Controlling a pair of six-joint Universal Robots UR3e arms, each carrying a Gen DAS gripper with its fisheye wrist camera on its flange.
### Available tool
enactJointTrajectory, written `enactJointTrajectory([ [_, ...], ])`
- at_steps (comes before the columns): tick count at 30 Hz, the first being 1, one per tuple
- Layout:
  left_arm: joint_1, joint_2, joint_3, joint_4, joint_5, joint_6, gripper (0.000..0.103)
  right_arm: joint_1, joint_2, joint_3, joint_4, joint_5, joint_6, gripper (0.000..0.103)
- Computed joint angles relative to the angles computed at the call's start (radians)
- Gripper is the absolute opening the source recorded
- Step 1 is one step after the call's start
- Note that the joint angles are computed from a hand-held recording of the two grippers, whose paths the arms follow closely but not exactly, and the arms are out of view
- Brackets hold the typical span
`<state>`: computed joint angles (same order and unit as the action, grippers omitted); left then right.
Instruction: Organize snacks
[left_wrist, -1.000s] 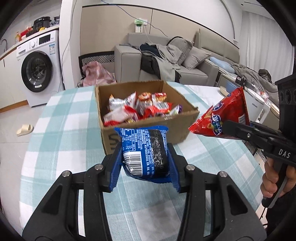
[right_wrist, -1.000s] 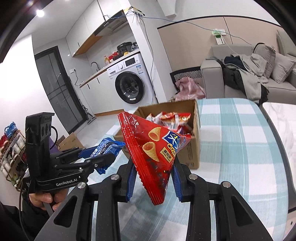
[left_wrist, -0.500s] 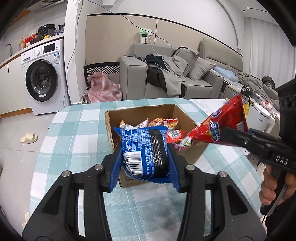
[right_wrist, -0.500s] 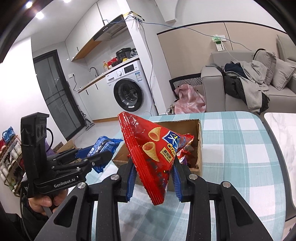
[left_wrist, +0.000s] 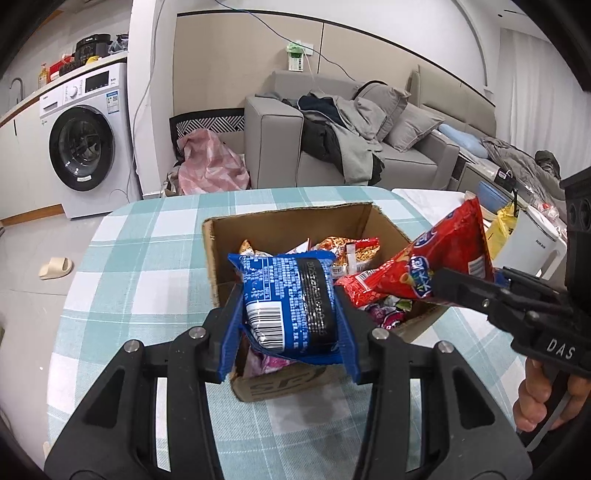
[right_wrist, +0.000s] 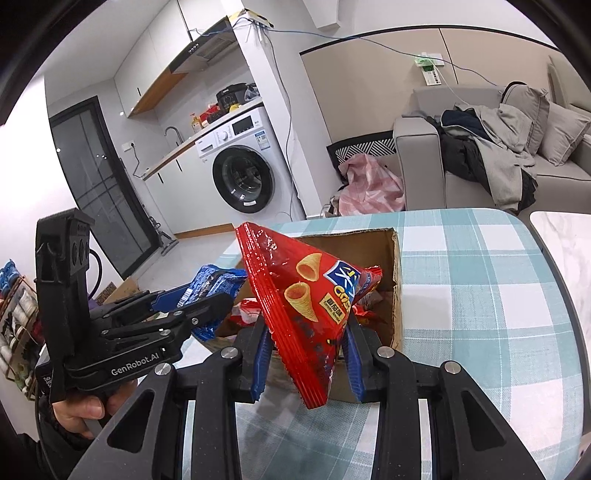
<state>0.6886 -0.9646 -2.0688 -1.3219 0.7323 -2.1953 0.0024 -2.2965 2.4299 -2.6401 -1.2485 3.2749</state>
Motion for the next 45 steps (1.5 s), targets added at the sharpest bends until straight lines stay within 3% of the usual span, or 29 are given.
enactJointTrajectory([
  [6, -0.140, -0.133, -0.056, 0.322, 0.075, -0.168, 0.042, -0.006, 0.103, 0.004, -0.075, 0.004, -0.009, 0.034],
  [11, -0.194, -0.193, -0.083, 0.464, 0.108, -0.220, 0.042, 0.001, 0.195, -0.004, -0.144, -0.006, -0.020, 0.034],
  [20, -0.281, -0.298, -0.068, 0.629, 0.158, -0.301, 0.042, 0.021, 0.317, -0.033, -0.217, -0.030, -0.020, 0.034],
  [23, -0.302, -0.329, -0.058, 0.646, 0.168, -0.306, 0.042, 0.071, 0.353, -0.055, -0.241, -0.114, -0.013, 0.035],
  [26, -0.321, -0.355, -0.052, 0.662, 0.196, -0.318, 0.042, 0.072, 0.354, -0.065, -0.226, -0.118, -0.025, 0.039],
  [28, -0.319, -0.354, -0.049, 0.643, 0.194, -0.318, 0.043, 0.063, 0.330, -0.049, -0.231, -0.114, -0.030, 0.054],
  [33, -0.267, -0.285, -0.063, 0.559, 0.152, -0.278, 0.051, 0.041, 0.231, -0.017, -0.200, -0.101, -0.052, 0.068],
  [35, -0.218, -0.229, -0.074, 0.493, 0.110, -0.245, 0.074, 0.044, 0.183, -0.008, -0.177, -0.113, -0.058, 0.076],
  [36, -0.188, -0.196, -0.082, 0.458, 0.082, -0.225, 0.078, 0.051, 0.161, -0.003, -0.171, -0.127, -0.055, 0.078],
  [38, -0.121, -0.122, -0.093, 0.358, 0.026, -0.161, 0.084, 0.041, 0.094, 0.014, -0.140, -0.126, -0.054, 0.092],
  [41, -0.021, -0.014, -0.087, 0.168, -0.034, -0.050, 0.087, 0.029, 0.002, 0.023, -0.063, -0.110, -0.074, 0.102],
  [43, 0.051, 0.053, -0.064, 0.003, -0.068, 0.044, 0.092, 0.053, -0.033, 0.029, -0.041, -0.137, -0.081, 0.103],
  [45, 0.156, 0.131, -0.028, -0.243, -0.117, 0.202, 0.099, 0.077, -0.058, 0.036, -0.029, -0.158, -0.078, 0.103],
])
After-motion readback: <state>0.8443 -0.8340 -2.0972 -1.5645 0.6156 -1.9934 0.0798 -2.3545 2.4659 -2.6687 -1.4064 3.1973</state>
